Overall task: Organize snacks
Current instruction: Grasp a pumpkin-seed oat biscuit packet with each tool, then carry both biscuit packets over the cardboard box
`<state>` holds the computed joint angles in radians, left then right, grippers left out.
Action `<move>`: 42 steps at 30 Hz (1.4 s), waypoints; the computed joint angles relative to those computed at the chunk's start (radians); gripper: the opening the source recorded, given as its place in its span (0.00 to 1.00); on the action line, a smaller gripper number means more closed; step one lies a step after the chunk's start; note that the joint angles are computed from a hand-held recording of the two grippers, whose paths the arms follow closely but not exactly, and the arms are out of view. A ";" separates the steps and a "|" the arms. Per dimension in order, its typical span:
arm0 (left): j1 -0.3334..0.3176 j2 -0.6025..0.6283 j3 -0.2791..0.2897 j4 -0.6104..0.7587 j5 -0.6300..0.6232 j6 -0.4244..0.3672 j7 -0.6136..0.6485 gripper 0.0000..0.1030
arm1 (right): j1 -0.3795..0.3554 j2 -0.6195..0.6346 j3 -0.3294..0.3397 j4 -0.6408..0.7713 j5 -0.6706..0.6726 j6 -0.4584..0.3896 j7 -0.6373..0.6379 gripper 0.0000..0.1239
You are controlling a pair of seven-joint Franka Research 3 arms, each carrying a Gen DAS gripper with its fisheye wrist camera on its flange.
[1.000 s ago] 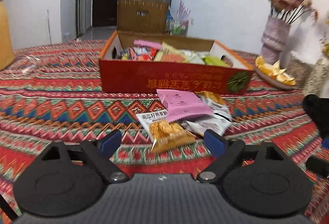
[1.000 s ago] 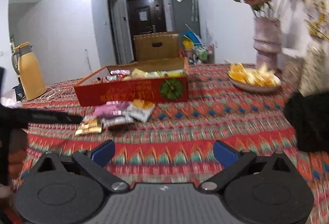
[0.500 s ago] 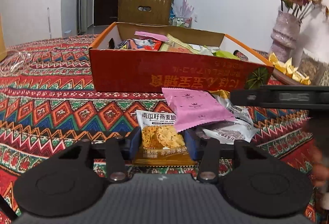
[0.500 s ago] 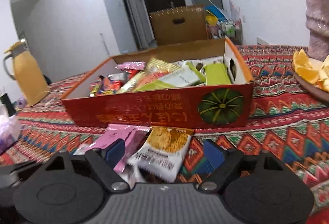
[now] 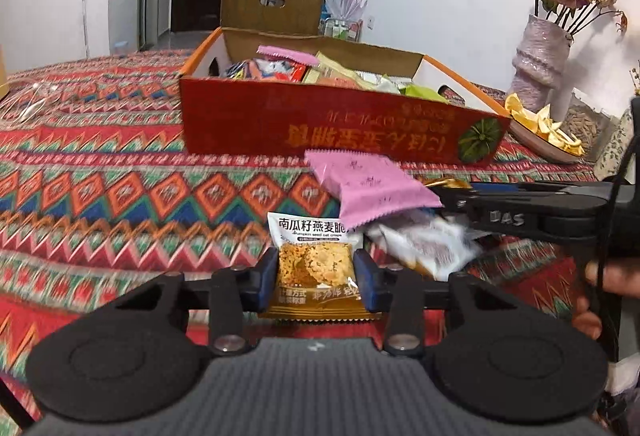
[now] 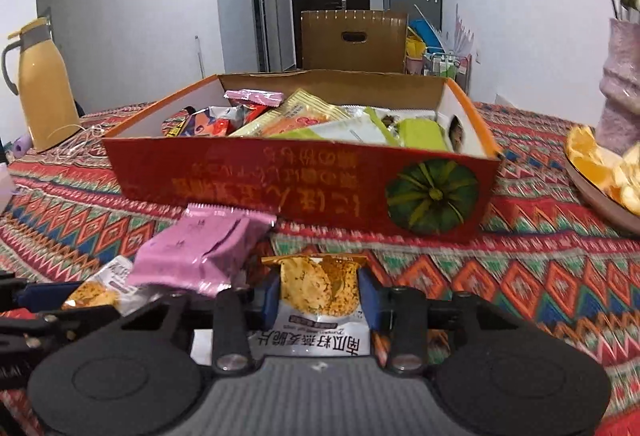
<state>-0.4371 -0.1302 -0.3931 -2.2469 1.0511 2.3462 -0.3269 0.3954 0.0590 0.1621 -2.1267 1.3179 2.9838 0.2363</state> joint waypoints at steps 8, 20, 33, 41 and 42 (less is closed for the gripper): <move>-0.035 -0.154 -0.077 -0.088 -0.121 -0.023 -0.055 0.39 | -0.012 -0.279 -0.072 -0.250 0.255 -0.051 -0.171 0.32; -0.128 -0.129 -0.173 0.012 -0.121 -0.213 -0.078 0.39 | 0.003 -0.753 -0.151 -0.673 0.090 -0.104 -0.005 0.32; -0.168 -0.111 -0.151 0.073 -0.052 -0.312 -0.045 0.40 | 0.080 -0.796 -0.258 -0.662 0.123 -0.100 -0.094 0.32; -0.051 -0.140 -0.065 0.070 0.069 -0.150 0.028 0.40 | 0.046 -0.565 -0.268 -0.400 0.309 -0.220 -0.306 0.32; -0.031 -0.135 -0.052 0.077 0.077 -0.124 0.042 0.40 | 0.038 -0.532 -0.255 -0.363 0.325 -0.220 -0.326 0.32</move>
